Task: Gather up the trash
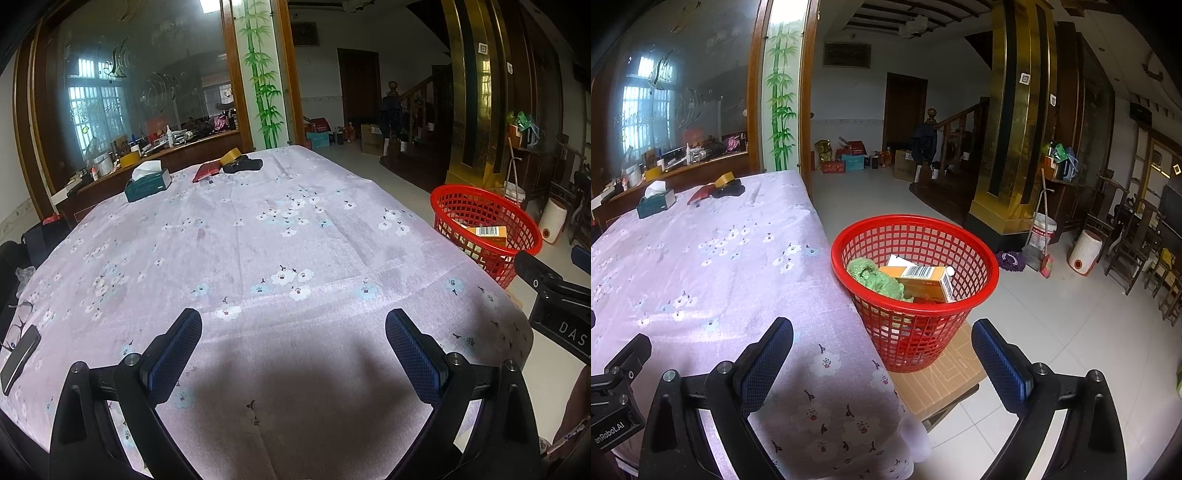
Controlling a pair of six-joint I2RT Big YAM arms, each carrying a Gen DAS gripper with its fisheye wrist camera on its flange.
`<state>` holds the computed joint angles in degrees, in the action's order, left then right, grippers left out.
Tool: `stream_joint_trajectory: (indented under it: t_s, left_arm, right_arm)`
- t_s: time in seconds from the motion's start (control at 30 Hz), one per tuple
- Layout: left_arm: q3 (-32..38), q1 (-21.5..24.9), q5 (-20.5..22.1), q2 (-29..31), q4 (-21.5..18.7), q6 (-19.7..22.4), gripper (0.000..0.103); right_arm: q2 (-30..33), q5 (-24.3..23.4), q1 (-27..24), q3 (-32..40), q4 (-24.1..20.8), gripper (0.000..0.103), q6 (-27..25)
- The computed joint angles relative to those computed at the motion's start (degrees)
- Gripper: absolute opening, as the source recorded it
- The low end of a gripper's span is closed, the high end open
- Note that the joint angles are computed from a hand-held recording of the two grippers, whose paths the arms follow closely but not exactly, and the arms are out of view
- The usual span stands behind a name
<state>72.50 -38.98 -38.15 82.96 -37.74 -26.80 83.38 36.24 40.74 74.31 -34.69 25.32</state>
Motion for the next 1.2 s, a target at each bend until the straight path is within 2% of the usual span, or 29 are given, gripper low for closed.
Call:
stream_joint_trajectory:
  t_s: [1.2]
  left_arm:
    - [0.19, -0.01, -0.09, 0.10, -0.16, 0.00, 0.099]
  right_arm:
    - [0.35, -0.76, -0.18, 0.06, -0.27, 0.099, -0.17]
